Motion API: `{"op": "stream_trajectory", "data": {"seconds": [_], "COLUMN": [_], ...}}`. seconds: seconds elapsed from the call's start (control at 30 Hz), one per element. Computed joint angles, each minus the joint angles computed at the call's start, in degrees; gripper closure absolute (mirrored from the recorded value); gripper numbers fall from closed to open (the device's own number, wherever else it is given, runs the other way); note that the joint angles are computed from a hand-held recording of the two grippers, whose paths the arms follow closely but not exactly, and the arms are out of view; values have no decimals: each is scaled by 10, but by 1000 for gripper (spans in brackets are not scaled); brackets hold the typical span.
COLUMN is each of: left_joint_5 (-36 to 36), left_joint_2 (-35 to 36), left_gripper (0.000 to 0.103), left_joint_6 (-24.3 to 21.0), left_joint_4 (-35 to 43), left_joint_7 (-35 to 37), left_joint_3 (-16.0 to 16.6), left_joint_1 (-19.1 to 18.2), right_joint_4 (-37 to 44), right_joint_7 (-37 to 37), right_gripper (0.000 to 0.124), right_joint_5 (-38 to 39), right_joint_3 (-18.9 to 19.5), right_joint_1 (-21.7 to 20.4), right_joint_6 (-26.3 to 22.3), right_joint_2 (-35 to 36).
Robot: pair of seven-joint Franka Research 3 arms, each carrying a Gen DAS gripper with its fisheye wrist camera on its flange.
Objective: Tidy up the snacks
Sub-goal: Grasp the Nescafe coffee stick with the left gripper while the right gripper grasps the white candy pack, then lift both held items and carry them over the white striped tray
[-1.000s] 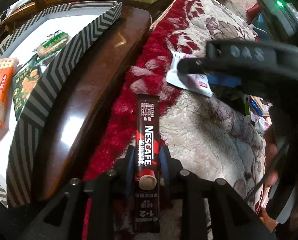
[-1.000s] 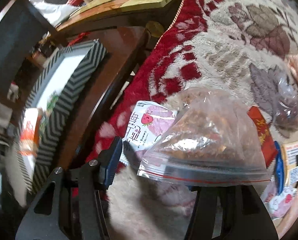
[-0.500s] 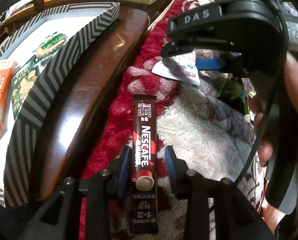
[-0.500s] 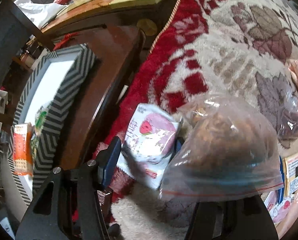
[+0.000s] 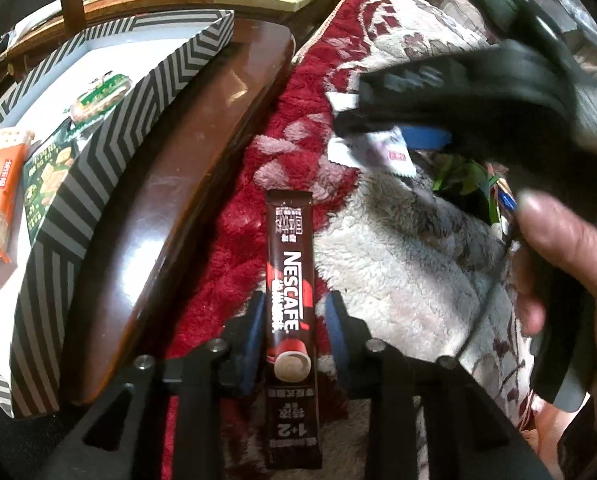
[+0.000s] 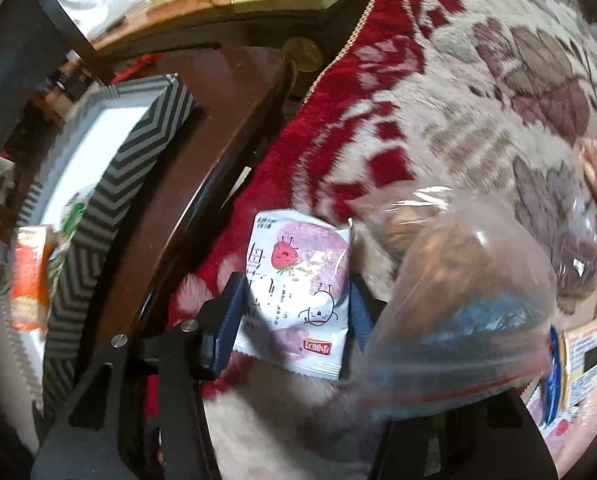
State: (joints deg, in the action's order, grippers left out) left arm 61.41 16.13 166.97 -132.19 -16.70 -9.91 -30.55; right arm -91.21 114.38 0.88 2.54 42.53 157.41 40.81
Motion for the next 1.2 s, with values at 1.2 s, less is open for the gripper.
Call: {"op": "stream_trajectory", "data": {"seconds": [1.2], "left_joint_5": [27], "left_joint_2": [-21], "left_gripper": [77], "left_joint_6": [31], "left_joint_4": [-29], "left_joint_7": [-40], "left_joint_3": [2], "left_joint_1": [11], "right_joint_4": [62], "right_joint_7": [36], "right_gripper": [72], "right_joint_5": [-99], "right_joint_3": [-52], "right_joint_1": [49], "right_joint_6": [-62], "right_joint_2": [18]}}
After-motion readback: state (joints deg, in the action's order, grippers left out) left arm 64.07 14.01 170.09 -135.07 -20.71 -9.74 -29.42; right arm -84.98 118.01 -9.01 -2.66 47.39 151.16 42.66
